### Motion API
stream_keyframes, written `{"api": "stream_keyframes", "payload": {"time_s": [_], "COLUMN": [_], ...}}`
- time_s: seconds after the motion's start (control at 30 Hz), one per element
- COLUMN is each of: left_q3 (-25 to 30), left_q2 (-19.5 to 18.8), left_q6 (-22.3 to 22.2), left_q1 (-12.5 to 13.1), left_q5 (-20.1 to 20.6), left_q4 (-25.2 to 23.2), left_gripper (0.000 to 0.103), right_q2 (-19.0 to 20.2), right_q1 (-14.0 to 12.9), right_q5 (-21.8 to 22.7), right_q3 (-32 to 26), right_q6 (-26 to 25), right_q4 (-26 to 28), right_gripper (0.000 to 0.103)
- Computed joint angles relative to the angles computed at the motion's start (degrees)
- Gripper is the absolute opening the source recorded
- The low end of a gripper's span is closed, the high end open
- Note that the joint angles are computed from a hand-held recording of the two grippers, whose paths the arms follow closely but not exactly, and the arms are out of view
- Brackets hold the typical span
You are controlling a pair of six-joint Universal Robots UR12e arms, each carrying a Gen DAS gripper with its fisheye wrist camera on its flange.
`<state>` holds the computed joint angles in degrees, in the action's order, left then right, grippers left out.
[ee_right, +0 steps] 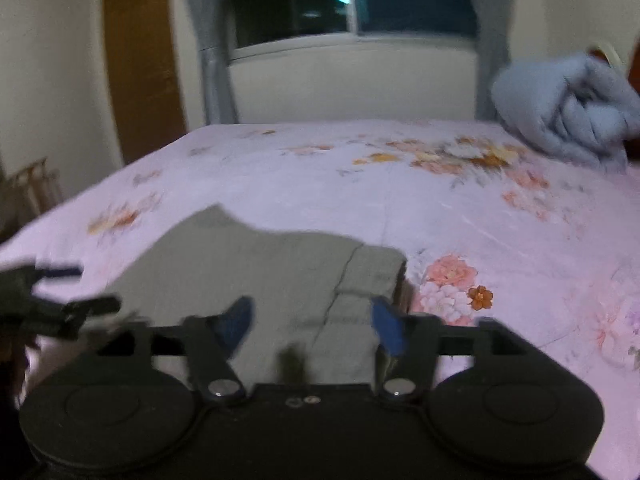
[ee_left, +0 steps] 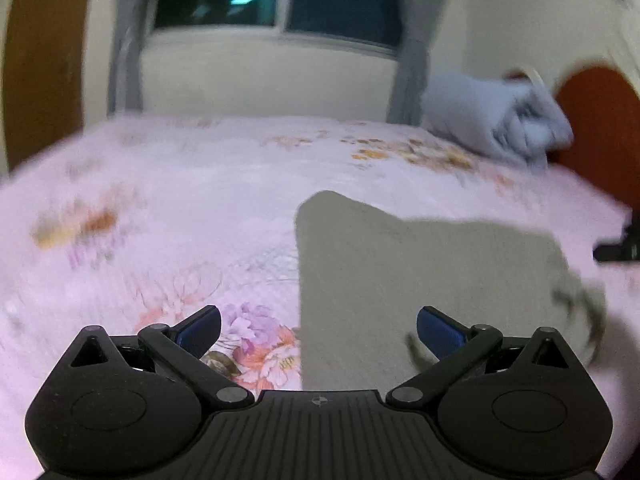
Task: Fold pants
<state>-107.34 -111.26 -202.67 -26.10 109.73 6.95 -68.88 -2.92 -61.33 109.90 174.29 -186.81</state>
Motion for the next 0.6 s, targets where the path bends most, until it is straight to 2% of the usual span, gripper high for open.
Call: {"api": "stream_keyframes", "payload": {"time_s": [0.03, 0.1, 0.17, 0.23, 0.33, 0.37, 0.43, 0.5, 0.57, 0.6], "left_q3": [-0.3, -0.51, -0.05, 1.7, 6.01, 7.6, 10.66, 13.5, 16.48, 17.84], "left_q2": [0.08, 0.12, -0.09, -0.69, -2.21, -2.72, -3.92, -5.42, -7.11, -7.91], "left_q6": [-2.28, -4.73, -6.51, -6.59, -2.49, -1.48, -1.07, -0.7, -0.78, -2.66], "left_q1": [1.05, 2.33, 3.75, 4.8, 5.66, 6.14, 7.65, 8.51, 8.61, 8.67], "left_q5": [-1.73, -3.29, -5.44, -6.99, -8.03, -9.34, -14.65, -17.57, -15.19, -13.68], "left_q4": [1.23, 2.46, 3.18, 2.31, -2.65, -4.86, -8.84, -12.29, -17.78, -21.08], "left_gripper": [0.103, 0.103, 0.103, 0.103, 0.103, 0.103, 0.103, 0.103, 0.103, 0.103], "right_q2": [0.74, 1.25, 1.85, 2.74, 3.58, 3.58, 4.12, 4.64, 5.04, 5.21], "right_q1": [-0.39, -0.66, 0.03, 0.88, 2.87, 2.86, 2.91, 3.43, 3.56, 3.76], "right_q5": [0.85, 0.45, 0.32, 0.81, -4.08, -2.91, 0.13, 1.26, 2.84, 1.66], "right_q3": [-0.79, -1.36, -2.31, -4.13, -6.17, -6.49, -8.2, -9.74, -11.1, -11.56], "right_q6": [3.89, 6.01, 3.29, 1.18, -2.68, -3.07, -4.17, -7.74, -11.23, -12.15], "right_q4": [-0.49, -1.55, -2.4, -1.0, -0.28, 0.45, 3.6, 7.07, 12.41, 14.4], "right_gripper": [0.079, 0.079, 0.079, 0.077, 0.078, 0.077, 0.076, 0.076, 0.075, 0.075]}}
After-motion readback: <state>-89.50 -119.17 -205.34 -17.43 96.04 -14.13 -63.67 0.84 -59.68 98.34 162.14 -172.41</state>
